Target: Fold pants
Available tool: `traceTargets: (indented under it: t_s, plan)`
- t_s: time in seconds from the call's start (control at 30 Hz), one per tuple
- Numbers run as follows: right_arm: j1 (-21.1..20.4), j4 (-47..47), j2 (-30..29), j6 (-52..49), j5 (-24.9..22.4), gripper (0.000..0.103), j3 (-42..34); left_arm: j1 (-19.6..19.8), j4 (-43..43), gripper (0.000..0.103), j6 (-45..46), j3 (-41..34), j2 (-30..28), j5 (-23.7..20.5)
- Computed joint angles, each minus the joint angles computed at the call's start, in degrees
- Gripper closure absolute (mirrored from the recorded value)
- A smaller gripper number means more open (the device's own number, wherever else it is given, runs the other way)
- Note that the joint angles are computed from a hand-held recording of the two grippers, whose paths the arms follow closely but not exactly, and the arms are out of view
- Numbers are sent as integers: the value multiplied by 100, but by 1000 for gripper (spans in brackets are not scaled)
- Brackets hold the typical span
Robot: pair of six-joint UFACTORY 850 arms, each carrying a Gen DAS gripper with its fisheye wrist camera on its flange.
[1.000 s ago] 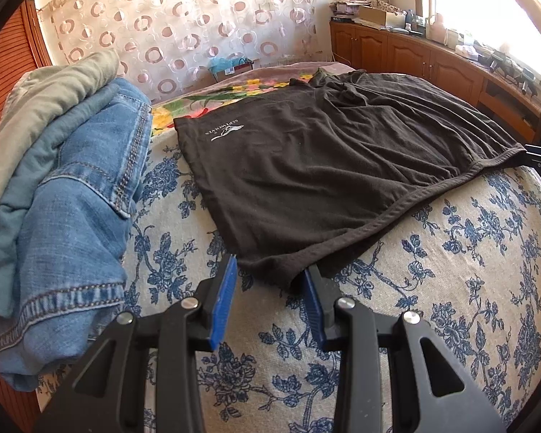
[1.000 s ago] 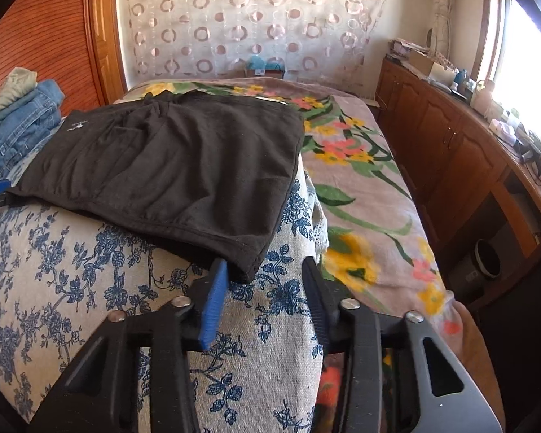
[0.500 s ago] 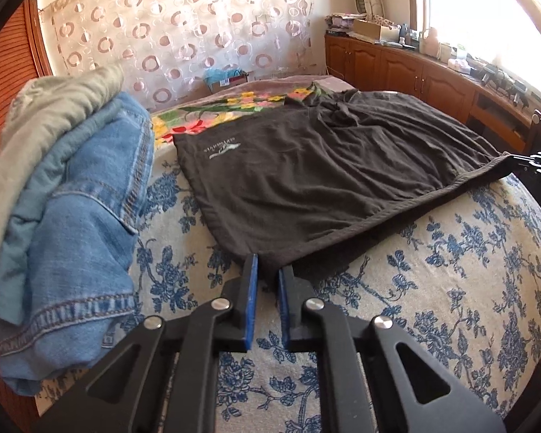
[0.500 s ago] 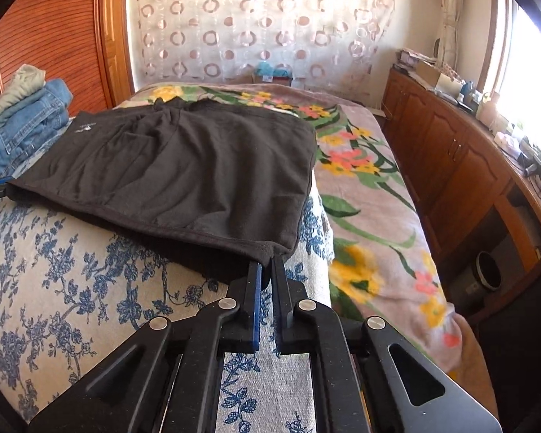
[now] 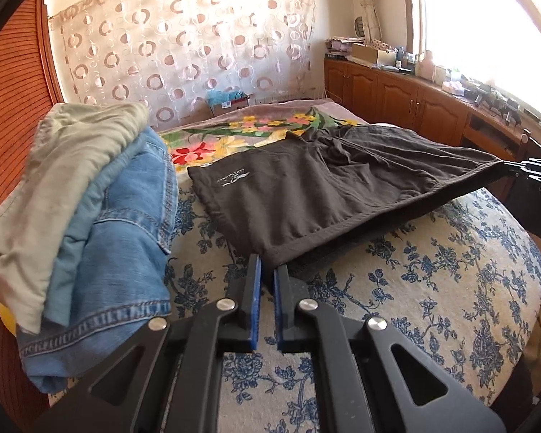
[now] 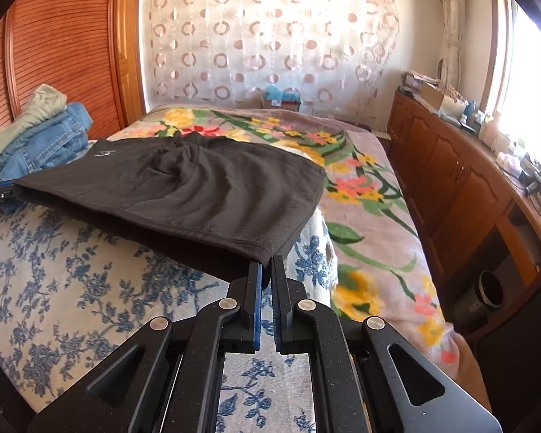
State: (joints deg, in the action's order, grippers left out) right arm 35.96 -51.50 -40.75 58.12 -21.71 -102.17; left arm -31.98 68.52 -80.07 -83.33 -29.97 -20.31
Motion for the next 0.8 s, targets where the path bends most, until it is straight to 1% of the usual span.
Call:
traceTargets:
  t_s: [0.23,0.4,0.63,0.8]
  plan:
    - [86,-343,236,376,149,101,282,-35,462,101,-604,432,370,90]
    - [121,-342,373,453,217,101,525,-111,764,101,-1002,822,664,133]
    - [211,-660,720,930,365,101,1107,-233,1173,101,-1580,1320,1031,107]
    - [257,-636,1001,962,477,101,1531,-345,1238,101,-1679,1626,1288,97]
